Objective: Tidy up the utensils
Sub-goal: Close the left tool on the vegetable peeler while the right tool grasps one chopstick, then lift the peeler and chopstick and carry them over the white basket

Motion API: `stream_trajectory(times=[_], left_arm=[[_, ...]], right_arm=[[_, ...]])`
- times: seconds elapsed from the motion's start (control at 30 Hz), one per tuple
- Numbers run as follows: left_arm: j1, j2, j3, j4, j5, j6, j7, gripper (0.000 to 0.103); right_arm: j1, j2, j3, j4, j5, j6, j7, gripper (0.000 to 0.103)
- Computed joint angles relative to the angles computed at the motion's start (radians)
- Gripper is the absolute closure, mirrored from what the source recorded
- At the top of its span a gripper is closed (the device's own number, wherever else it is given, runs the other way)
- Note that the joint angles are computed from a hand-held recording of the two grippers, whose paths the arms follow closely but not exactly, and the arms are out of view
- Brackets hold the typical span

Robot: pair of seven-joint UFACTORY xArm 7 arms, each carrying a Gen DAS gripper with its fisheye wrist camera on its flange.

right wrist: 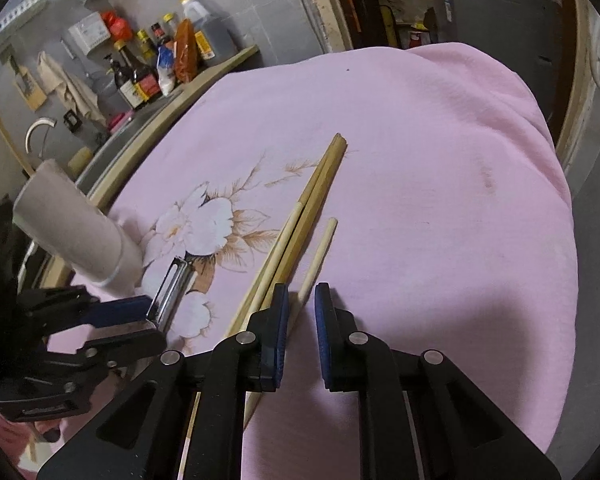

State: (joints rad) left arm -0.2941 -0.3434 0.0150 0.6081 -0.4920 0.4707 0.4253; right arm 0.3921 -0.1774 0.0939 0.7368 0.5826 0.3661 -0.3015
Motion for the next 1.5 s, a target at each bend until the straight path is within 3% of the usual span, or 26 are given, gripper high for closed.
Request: stream_trajectory(times=[0.2, 0.23, 0.33, 0.4, 0.57, 0.67, 0.73, 0.83, 0.9, 1.0, 1.13, 1.23, 1.4, 1.5], left_arm=[[0.030, 0.057, -0.020, 0.070, 0.053, 0.072, -0.047, 0.083], [0.042, 0.063, -0.031, 0.076, 0.075, 0.073, -0.070, 0.089], [0.046, 0.060, -0.034, 0.070, 0.070, 0.063, -0.074, 0.091], [0.044, 0.035, -0.037, 0.041, 0.068, 0.035, -0.078, 0.091], [0.001, -0.092, -0.016, -0.083, 0.033, -0.078, -0.044, 0.092], [-0.073, -0.232, 0.032, -0.195, 0.001, -0.204, -0.001, 0.092], [-0.100, -0.321, 0.036, -0.271, 0.004, -0.318, -0.010, 0.092], [-0.118, -0.415, 0.028, -0.355, 0.018, -0.483, -0.042, 0.092], [-0.112, -0.445, 0.019, -0.376, 0.038, -0.545, -0.066, 0.092], [-0.095, -0.493, 0.017, -0.387, 0.076, -0.593, -0.092, 0.092], [-0.085, -0.513, 0.039, -0.373, 0.125, -0.654, -0.123, 0.092], [-0.084, -0.529, 0.090, -0.351, 0.170, -0.705, -0.134, 0.092], [-0.124, -0.547, 0.263, -0.279, 0.257, -0.736, -0.135, 0.092], [-0.102, -0.532, 0.332, -0.226, 0.293, -0.738, -0.153, 0.092]], right_arm=[[-0.034, 0.046, 0.026, 0.052, -0.114, 0.032, 0.118, 0.094], [-0.041, 0.049, 0.030, 0.060, -0.142, 0.045, 0.143, 0.094], [-0.053, 0.042, 0.043, 0.061, -0.202, 0.059, 0.224, 0.095], [-0.046, 0.024, 0.033, 0.049, -0.172, 0.066, 0.229, 0.100], [0.016, -0.094, 0.000, -0.084, -0.043, -0.070, 0.169, 0.100], [0.067, -0.204, 0.009, -0.200, -0.038, -0.247, 0.161, 0.100], [0.057, -0.271, 0.070, -0.283, -0.080, -0.403, 0.205, 0.100], [-0.048, -0.330, 0.247, -0.371, -0.108, -0.619, 0.285, 0.100], [-0.152, -0.352, 0.393, -0.398, -0.087, -0.739, 0.322, 0.100], [-0.382, -0.393, 0.695, -0.397, 0.005, -0.908, 0.340, 0.100], [-0.565, -0.416, 0.920, -0.340, 0.088, -1.056, 0.343, 0.100], [-0.639, -0.380, 0.999, -0.272, 0.108, -1.155, 0.337, 0.100], [-0.653, -0.249, 1.018, -0.151, 0.060, -1.266, 0.303, 0.100], [-0.670, -0.127, 1.056, -0.047, 0.018, -1.319, 0.270, 0.100]])
